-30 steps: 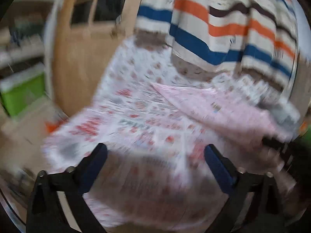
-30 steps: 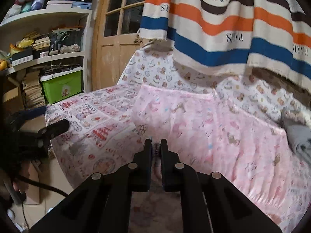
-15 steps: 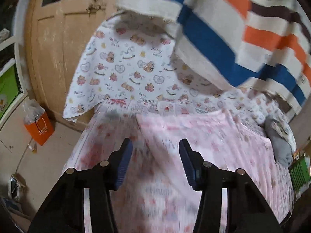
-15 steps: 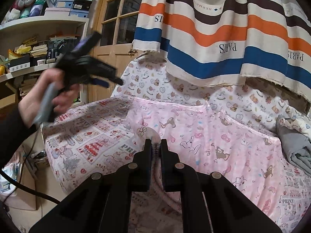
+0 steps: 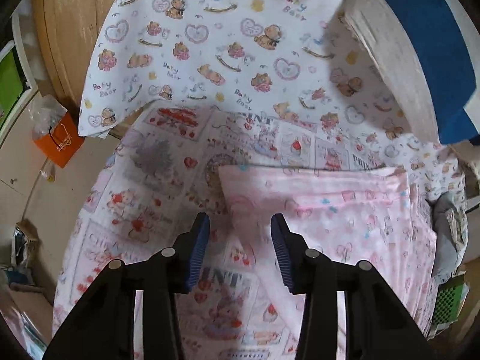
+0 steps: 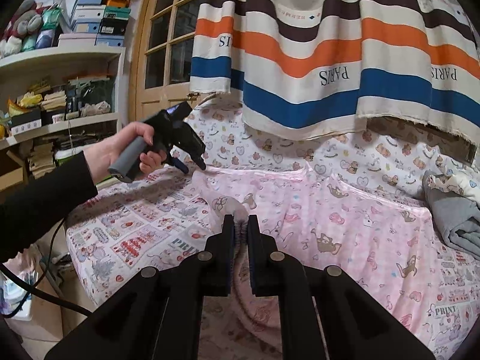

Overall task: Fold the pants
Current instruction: 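Close the left gripper on the pants edge while the right gripper holds its grip, then lift the held pants edge with both grippers and fold it over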

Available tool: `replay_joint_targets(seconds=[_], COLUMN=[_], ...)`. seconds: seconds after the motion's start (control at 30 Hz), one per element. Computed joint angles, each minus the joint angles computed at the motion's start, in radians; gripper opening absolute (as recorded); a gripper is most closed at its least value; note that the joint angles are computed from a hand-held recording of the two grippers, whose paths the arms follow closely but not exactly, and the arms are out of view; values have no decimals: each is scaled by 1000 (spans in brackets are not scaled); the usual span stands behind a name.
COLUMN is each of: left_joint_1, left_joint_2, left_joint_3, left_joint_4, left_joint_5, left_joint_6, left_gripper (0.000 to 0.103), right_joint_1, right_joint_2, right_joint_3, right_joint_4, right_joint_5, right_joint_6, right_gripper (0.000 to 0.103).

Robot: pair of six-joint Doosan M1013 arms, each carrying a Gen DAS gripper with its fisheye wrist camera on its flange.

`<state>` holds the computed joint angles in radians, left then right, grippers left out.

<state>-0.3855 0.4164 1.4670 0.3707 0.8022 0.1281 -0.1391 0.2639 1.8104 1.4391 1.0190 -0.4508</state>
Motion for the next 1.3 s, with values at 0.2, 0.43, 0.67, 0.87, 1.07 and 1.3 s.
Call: replay_joint_targets(seconds=[0.2, 0.43, 0.67, 0.87, 1.07, 1.3], left_joint_1=[33, 41, 25, 23, 6, -31], left_joint_2=[1, 5, 9, 25, 51, 133], left_joint_3=[13, 30, -11, -86, -173, -366], left_joint_4=[25, 29, 118, 128, 152, 146], left_joint_5=[-70, -137, -75, -25, 20, 96], left_joint_6=[-53, -58, -78, -57, -14, 108], left_gripper=[25, 4, 3, 3, 3, 3], right_joint_1=[-4, -1, -1, -5, -17, -60], right_joint_2=[5, 9, 10, 8, 6, -13], right_joint_3=[-8, -15, -16, -12, -3, 39], right_joint_4=[0, -10, -20, -13, 1, 107], right_joint_5=[-3, -13, -11, -10, 4, -22], right_joint_6=[21, 19, 35, 45, 62, 49], right_gripper=[8, 8, 8, 8, 8, 8])
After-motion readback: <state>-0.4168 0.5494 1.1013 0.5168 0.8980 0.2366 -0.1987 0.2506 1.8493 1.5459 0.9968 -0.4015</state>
